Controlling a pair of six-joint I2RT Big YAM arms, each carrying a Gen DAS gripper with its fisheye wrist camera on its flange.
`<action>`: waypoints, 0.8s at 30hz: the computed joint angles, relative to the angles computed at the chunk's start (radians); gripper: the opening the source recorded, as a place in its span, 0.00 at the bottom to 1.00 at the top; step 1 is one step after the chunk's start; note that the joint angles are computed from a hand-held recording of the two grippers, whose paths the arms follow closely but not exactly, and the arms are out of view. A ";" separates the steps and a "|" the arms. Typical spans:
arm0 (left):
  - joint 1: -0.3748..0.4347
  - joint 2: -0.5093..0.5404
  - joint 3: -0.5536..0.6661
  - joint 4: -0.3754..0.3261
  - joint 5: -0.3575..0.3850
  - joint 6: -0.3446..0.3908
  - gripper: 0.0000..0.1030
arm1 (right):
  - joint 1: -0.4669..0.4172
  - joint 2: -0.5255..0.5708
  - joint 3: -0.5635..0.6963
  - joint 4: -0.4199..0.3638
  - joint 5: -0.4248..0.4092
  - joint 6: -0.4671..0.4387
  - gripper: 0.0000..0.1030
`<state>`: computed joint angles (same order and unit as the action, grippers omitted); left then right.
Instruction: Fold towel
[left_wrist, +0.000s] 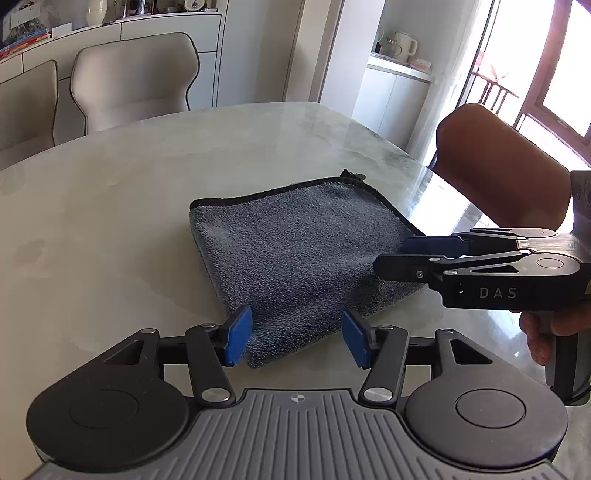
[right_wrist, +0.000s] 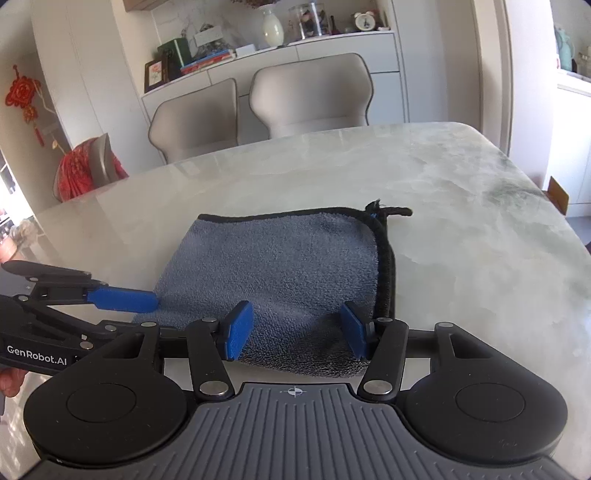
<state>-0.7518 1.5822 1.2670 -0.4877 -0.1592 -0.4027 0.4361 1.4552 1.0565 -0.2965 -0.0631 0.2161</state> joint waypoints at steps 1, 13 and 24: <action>-0.001 -0.009 -0.009 0.017 0.004 -0.007 0.56 | 0.002 -0.015 -0.009 0.012 -0.004 -0.007 0.54; -0.022 0.006 0.001 -0.019 0.021 0.004 0.57 | -0.007 -0.019 -0.019 -0.024 -0.015 0.045 0.56; -0.075 -0.094 -0.047 -0.077 -0.096 -0.114 0.70 | 0.073 -0.154 -0.038 -0.144 0.194 0.187 0.94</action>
<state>-0.8266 1.4884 1.2198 -0.5647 -0.2551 -0.5166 0.5092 1.3016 1.0182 -0.4406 0.1314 0.4035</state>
